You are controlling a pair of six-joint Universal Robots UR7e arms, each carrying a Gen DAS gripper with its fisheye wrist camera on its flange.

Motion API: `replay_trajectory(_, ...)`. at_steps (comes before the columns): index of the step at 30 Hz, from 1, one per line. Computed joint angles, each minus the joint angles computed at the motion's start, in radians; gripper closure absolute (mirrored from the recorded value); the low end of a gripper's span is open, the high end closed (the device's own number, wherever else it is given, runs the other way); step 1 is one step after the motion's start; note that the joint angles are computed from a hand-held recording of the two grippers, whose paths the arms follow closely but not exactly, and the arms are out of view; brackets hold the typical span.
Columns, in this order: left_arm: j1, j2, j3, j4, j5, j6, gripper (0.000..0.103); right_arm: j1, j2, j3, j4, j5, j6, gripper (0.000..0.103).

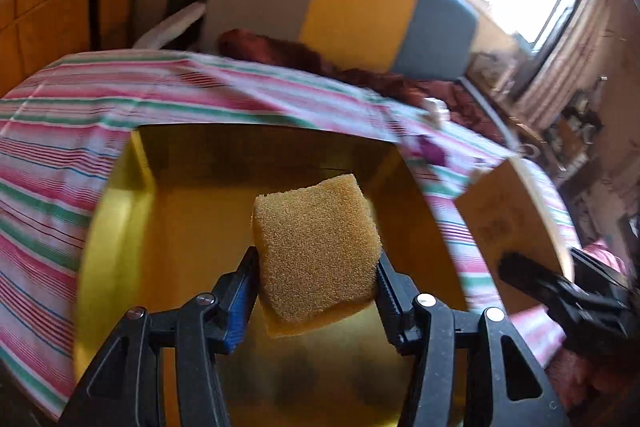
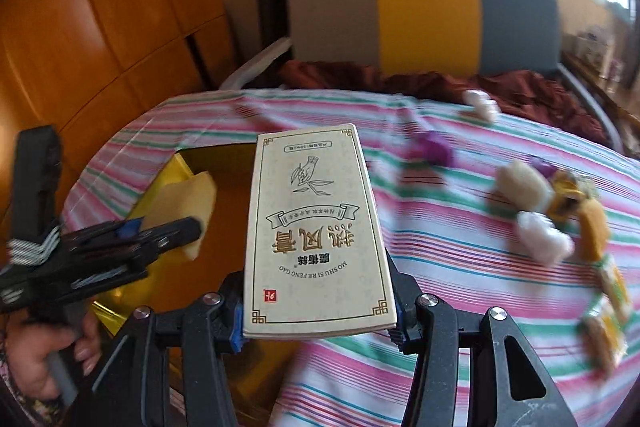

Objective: Organize objects
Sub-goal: 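Carry the sponge and white box into the gold tray and release both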

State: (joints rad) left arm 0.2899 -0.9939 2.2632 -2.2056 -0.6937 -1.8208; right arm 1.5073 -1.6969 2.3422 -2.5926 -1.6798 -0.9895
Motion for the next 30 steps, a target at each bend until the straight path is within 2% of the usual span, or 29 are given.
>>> replay_trajectory(5, 0.054, -0.068, 0.03, 0.077, -0.029, -0.031, 0.049, 0.082, 0.097, -0.003, 0.013, -0.069, 0.103, 0.05)
replay_trajectory(13, 0.133, -0.136, 0.049, 0.152, -0.057, -0.04, 0.048, 0.147, 0.204, 0.002, -0.039, -0.126, 0.157, 0.05)
replay_trajectory(15, 0.156, -0.147, 0.052, 0.147, -0.065, -0.023, 0.046, 0.155, 0.223, 0.001, -0.056, -0.142, 0.162, 0.05)
replay_trajectory(17, 0.174, -0.148, 0.033, 0.201, -0.082, -0.04, 0.043, 0.159, 0.241, 0.003, -0.069, -0.155, 0.171, 0.05)
replay_trajectory(18, 0.179, -0.149, 0.021, 0.238, -0.091, -0.055, 0.035, 0.16, 0.249, 0.001, -0.073, -0.16, 0.175, 0.05)
replay_trajectory(23, 0.137, -0.208, 0.067, 0.207, -0.065, -0.1, 0.021, 0.166, 0.284, 0.004, -0.095, -0.178, 0.189, 0.05)
replay_trajectory(25, 0.103, -0.24, 0.087, 0.225, -0.049, -0.16, 0.021, 0.169, 0.3, 0.003, -0.1, -0.184, 0.196, 0.05)
replay_trajectory(28, 0.011, -0.305, 0.139, 0.265, 0.001, -0.314, 0.021, 0.175, 0.333, 0.004, -0.119, -0.196, 0.214, 0.05)
replay_trajectory(30, -0.065, -0.328, 0.142, 0.397, 0.017, -0.486, 0.021, 0.179, 0.357, 0.005, -0.146, -0.197, 0.227, 0.05)
